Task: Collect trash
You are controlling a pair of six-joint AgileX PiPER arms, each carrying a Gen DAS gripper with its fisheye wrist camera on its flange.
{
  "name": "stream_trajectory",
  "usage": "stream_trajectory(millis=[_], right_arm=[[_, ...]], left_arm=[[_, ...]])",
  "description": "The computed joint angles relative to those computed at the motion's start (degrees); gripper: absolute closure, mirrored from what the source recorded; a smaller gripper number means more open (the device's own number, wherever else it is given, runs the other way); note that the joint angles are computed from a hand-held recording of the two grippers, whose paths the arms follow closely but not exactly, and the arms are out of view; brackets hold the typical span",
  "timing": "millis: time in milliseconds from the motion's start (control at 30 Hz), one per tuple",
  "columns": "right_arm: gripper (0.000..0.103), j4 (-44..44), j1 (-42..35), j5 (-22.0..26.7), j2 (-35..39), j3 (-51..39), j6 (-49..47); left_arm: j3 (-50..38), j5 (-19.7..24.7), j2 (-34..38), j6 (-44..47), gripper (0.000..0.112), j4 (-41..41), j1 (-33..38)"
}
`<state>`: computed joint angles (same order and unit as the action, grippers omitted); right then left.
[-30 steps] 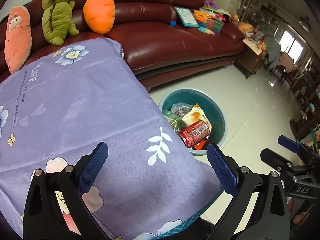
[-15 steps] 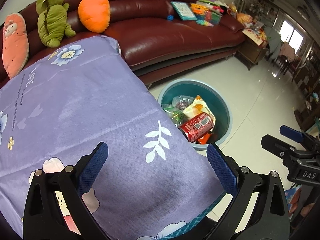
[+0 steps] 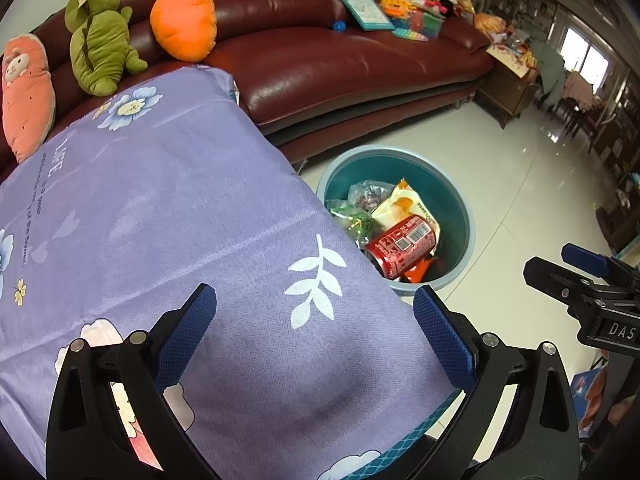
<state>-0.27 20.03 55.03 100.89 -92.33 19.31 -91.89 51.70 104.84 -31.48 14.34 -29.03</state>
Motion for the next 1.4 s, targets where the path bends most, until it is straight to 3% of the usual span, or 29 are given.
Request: stream_trajectory(millis=[467, 1400], right_arm=[[0.007, 1.86, -1.27, -0.06, 3.28, -1.0, -1.13], [0.007, -1.99, 0.34, 5.7, 7.45, -9.23, 0.3]], left_arm=[[-1.15, 0.63, 2.99, 0.83, 0.013, -0.41, 0.55], [-2.09, -0.11, 3.71, 5.8, 0.013, -5.01, 3.14]])
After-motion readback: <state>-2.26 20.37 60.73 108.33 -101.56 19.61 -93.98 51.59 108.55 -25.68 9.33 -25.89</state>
